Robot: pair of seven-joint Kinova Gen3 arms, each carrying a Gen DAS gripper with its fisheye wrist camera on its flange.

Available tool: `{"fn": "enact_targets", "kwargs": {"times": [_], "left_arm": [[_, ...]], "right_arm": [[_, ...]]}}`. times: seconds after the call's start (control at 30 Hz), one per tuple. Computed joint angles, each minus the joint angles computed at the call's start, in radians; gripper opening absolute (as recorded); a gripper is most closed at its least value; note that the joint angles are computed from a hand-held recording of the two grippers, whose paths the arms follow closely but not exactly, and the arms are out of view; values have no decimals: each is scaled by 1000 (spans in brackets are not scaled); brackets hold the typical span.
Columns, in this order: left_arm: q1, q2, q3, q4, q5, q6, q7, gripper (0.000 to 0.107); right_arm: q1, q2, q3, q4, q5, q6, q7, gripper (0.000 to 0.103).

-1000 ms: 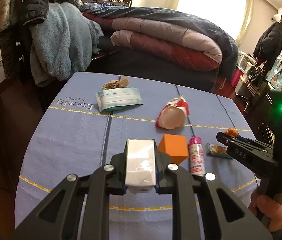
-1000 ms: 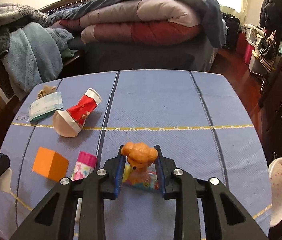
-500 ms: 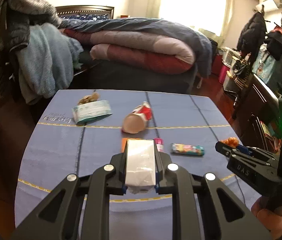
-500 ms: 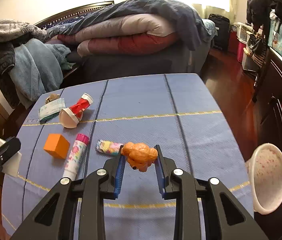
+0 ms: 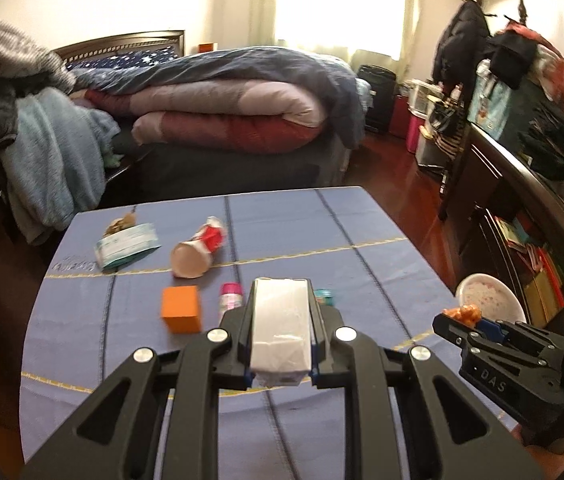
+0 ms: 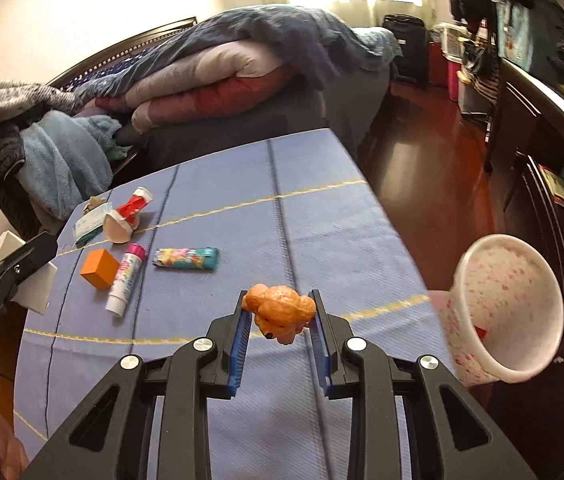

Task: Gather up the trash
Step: 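Carry the white box and orange toy over the bucket and open both tools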

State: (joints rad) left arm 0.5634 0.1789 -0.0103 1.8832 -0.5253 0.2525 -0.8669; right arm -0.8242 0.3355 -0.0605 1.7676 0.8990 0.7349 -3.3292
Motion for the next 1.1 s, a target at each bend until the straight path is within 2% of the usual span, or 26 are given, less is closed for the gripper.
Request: {"fn": "enact_targets", "kwargs": {"times": [0.13,0.4,0.47,0.67,0.83,0.93,1.1], "left_arm": [[46,23,16,-35,-21,19,1,20],[125,90,51,-128,-9,43,-63,20],[123,119,89,-164,29,47,-121,20],[186,212,110,-272,100,62,-244,20],[180,318,189,-391,195,99,-386,20],[183,383,223,-475,243,132,-461,20],[196,471,240,-599,321,184,-548,20]], "right_arm": [[-9,-53,2,77,40,9,-85,29],[39,-151,-59,228,119,67,-276,29],[54,-171,-79,258,128,91,-317,29],[123,-236,-126,366,122,134,-414,29],[188,-265,-139,433,99,142,-451,29],[228,-279,-137,470,93,130,-471,29],[293,-282,-122,520,109,85,-495,29]]}}
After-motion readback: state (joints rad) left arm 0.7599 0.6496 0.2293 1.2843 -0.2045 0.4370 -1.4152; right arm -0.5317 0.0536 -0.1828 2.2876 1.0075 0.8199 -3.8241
